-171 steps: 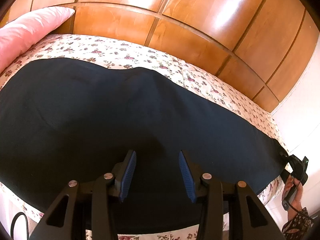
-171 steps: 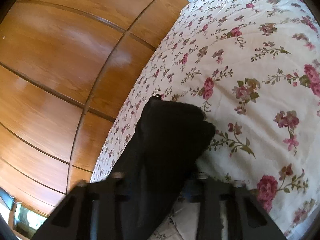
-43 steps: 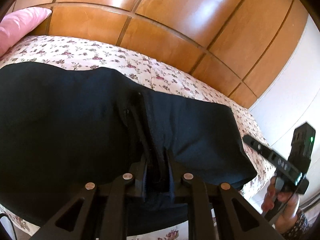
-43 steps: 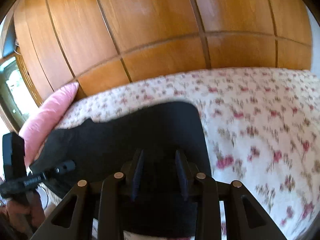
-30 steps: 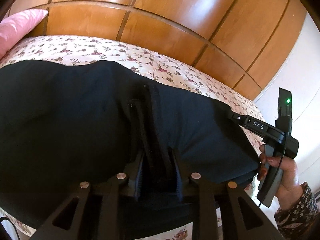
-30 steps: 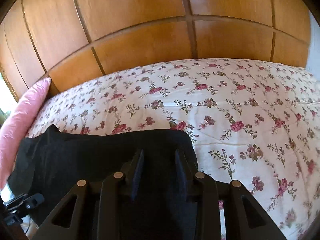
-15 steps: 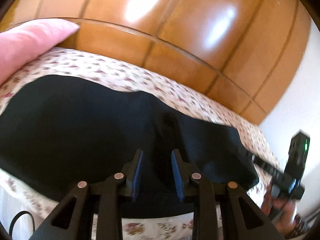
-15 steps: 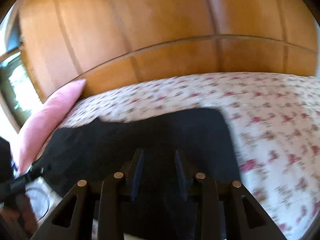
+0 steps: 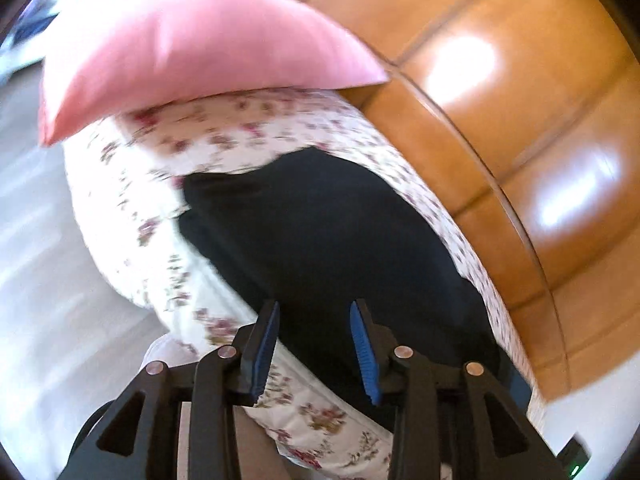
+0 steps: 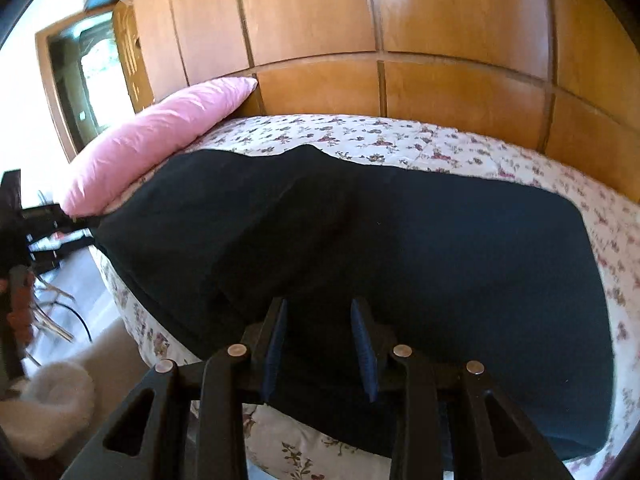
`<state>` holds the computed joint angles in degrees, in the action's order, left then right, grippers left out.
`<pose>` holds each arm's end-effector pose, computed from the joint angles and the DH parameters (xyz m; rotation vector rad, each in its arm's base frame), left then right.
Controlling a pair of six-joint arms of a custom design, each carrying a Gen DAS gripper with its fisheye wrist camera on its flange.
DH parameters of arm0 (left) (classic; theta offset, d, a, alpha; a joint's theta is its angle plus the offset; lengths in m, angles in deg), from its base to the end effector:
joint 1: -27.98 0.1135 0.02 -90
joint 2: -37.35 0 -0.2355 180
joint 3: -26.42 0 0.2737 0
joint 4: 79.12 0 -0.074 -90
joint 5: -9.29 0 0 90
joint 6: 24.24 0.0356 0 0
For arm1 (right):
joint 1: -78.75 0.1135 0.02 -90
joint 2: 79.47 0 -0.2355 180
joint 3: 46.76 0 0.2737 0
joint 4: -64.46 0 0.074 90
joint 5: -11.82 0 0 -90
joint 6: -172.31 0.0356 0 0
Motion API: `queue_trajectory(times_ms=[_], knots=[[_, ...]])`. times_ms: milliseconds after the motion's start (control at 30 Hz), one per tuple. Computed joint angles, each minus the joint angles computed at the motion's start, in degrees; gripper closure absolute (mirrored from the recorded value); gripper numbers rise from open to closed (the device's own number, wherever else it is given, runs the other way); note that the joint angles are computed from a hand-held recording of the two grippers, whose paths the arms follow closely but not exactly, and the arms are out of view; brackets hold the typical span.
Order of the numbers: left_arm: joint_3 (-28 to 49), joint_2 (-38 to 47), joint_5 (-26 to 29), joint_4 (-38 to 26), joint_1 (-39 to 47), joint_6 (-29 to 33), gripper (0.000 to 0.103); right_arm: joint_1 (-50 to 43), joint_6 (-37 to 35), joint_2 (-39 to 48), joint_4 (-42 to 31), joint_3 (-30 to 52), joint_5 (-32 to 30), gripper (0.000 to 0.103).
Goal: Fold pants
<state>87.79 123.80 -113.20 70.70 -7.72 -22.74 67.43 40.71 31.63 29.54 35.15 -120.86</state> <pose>0.2650 -0.1669 0.1470 -1.2372 2.0104 -0.3294 0.3847 -0.0524 0.1096 -0.8200 2.2201 0.5831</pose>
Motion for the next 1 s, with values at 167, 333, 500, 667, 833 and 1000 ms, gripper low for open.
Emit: queue_trajectory(times_ms=[167, 333, 500, 667, 833, 1000], knots=[[-6.26, -2.71, 4.61, 4.22, 2.82, -3.4, 0.059, 0.06, -0.17, -0.46, 0.84, -0.65, 0.09, 0.069], [-13.19, -4.81, 9.83, 14.41, 6.01, -3.85, 0.054, -0.29, 0.03, 0.44, -0.09, 0.37, -0.96, 0.069], [-16.81, -4.8, 10.84, 21.02, 7.17, -6.63, 0.046, -0.36, -0.04, 0.54, -0.01, 0.38, -1.24, 0.069], [-19.03, -7.13, 8.77, 25.94, 8.38, -4.25, 0.048, -0.46, 0.08, 0.41, 0.52, -0.04, -1.48, 0.069], [-19.0, -5.01, 10.43, 29.21, 11.04, -1.39, 0.053, -0.51, 0.3, 0.44, 0.75, -0.13, -1.52, 0.069], [-18.73, -2.77, 11.39, 31.88, 13.57, 1.23, 0.069, -0.64, 0.77, 1.16, -0.76, 1.23, -1.85, 0.069]])
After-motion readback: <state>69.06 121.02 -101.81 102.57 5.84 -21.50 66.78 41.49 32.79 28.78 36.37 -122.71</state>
